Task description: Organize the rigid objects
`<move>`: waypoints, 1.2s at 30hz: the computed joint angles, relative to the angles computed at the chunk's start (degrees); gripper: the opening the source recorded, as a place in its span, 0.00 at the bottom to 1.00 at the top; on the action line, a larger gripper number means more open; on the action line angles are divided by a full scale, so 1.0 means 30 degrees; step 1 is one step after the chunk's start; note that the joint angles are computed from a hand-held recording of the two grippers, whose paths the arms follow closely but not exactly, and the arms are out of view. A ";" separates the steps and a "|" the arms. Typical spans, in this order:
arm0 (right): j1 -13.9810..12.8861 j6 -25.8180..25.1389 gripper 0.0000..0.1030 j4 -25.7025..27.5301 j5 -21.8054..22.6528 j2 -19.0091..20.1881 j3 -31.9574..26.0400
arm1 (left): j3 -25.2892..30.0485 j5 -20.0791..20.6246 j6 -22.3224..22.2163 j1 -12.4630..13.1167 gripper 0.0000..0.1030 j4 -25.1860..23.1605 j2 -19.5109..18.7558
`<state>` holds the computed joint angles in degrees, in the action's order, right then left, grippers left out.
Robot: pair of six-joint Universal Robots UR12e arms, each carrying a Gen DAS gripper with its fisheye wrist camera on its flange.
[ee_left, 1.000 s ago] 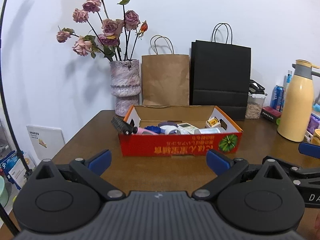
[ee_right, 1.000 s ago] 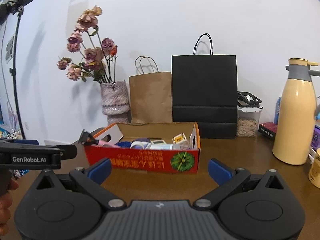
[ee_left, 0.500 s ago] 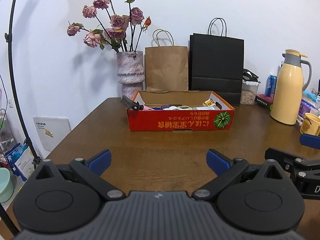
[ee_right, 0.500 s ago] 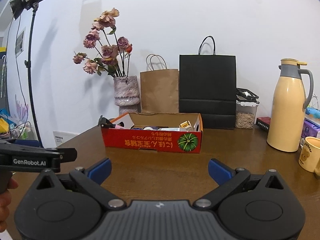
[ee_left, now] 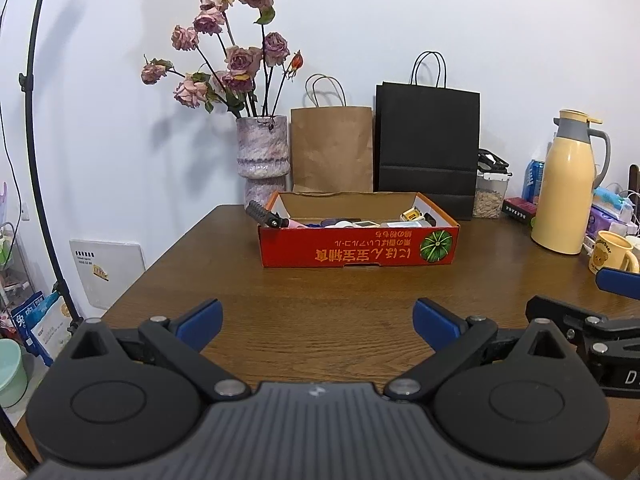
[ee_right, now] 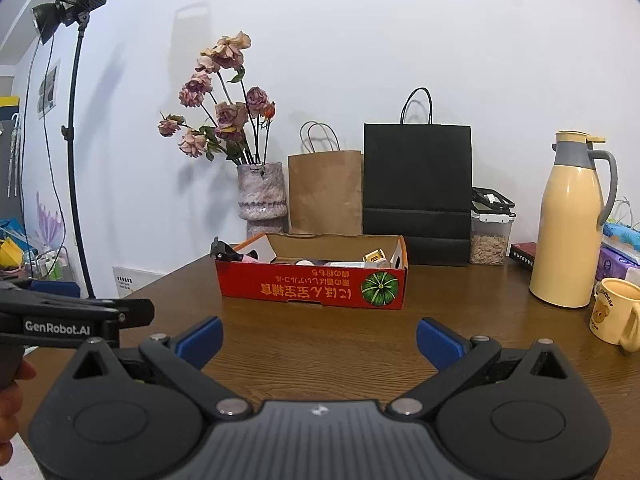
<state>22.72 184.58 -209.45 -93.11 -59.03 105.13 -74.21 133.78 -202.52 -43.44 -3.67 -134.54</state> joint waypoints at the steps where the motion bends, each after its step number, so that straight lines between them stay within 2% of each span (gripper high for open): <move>1: 0.0007 -0.0014 1.00 -0.0037 -0.0006 -0.0020 0.0029 | -0.0009 0.0008 0.0022 -0.0001 1.00 0.0041 0.0012; 36: 0.0095 -0.0015 1.00 -0.0136 -0.0098 -0.0171 0.0210 | -0.0214 0.0354 0.0838 -0.0223 1.00 0.1385 -0.0056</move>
<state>23.01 184.53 -209.85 -93.41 -59.54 105.77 -74.85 134.84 -200.01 -44.11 0.49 -134.70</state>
